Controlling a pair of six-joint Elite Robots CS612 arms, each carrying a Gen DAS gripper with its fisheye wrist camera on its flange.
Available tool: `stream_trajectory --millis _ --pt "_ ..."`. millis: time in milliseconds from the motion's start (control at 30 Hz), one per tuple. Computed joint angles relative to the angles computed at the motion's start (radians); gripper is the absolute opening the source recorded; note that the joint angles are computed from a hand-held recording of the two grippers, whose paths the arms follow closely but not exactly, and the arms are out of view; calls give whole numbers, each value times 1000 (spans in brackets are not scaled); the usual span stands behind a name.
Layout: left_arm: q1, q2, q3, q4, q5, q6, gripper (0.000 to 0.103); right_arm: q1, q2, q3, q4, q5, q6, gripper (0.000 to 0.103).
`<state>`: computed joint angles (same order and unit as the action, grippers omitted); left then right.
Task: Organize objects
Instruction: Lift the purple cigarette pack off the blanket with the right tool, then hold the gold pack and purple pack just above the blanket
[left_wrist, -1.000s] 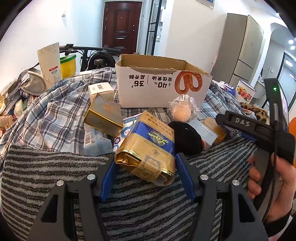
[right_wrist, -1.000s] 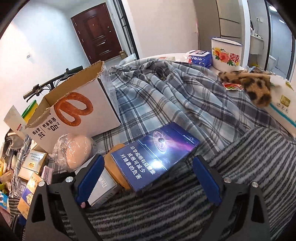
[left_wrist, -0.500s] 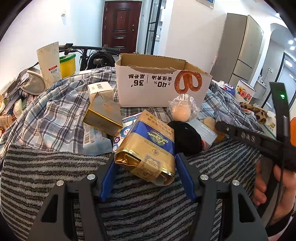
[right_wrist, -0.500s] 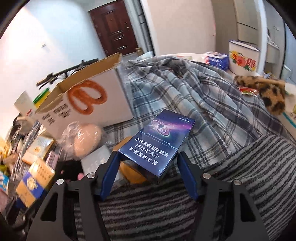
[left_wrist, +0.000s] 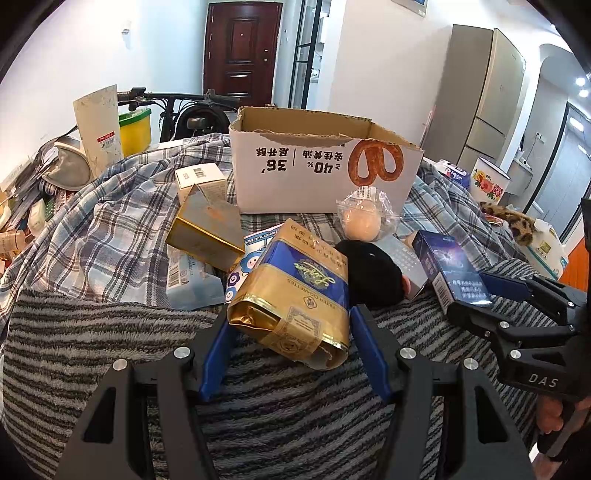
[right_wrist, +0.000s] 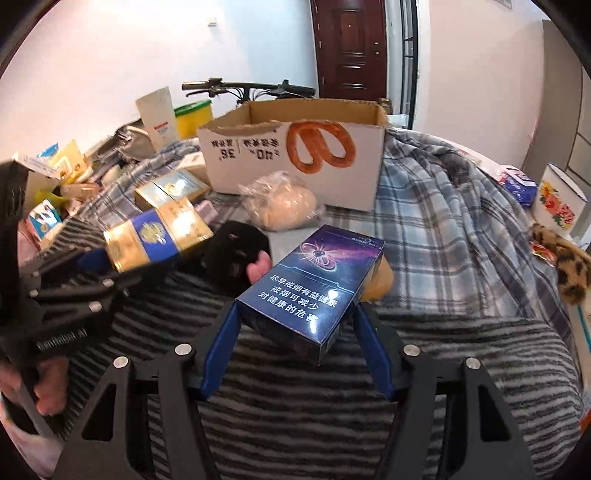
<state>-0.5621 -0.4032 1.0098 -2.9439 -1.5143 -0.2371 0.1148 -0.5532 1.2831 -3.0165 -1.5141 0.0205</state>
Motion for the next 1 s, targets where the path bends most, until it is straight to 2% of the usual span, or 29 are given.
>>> stream_trajectory --millis 33,100,167,267,367,433,467,500,633,733,767,800,867,1000 --pt "0 -1 1 1 2 2 65 1 -1 0 11 -16 2 65" --pt "-3 -4 6 -1 12 10 65 0 -3 1 26 -39 18 78" --pt "-6 -6 12 -3 21 14 65 -2 -3 7 11 -46 54 83" --pt "-9 -10 19 -11 26 21 65 -4 1 2 -15 -41 135 83" --pt "-5 -17 25 3 -39 49 65 0 12 -17 -20 -52 202 83" --pt "-9 -24 36 3 -50 74 65 7 20 -30 -19 -76 189 80" --pt "-10 -26 42 3 -54 83 65 9 22 -33 -17 -79 178 74" --pt "-11 -29 46 6 -65 91 65 11 23 -38 -5 -79 169 72" --pt "-6 -38 60 15 -159 95 65 11 27 -44 7 -79 178 72" --pt "-6 -41 65 21 -185 83 65 18 37 -61 5 -130 197 72" --pt "-6 -43 67 21 -190 78 65 20 41 -66 8 -142 190 70" --pt "-4 -47 70 22 -199 70 65 20 42 -68 10 -136 182 63" --pt "-3 -55 84 7 -201 61 65 15 40 -65 14 -112 175 60" --pt "-10 -71 113 -43 -126 60 65 7 23 -33 3 -70 139 57"
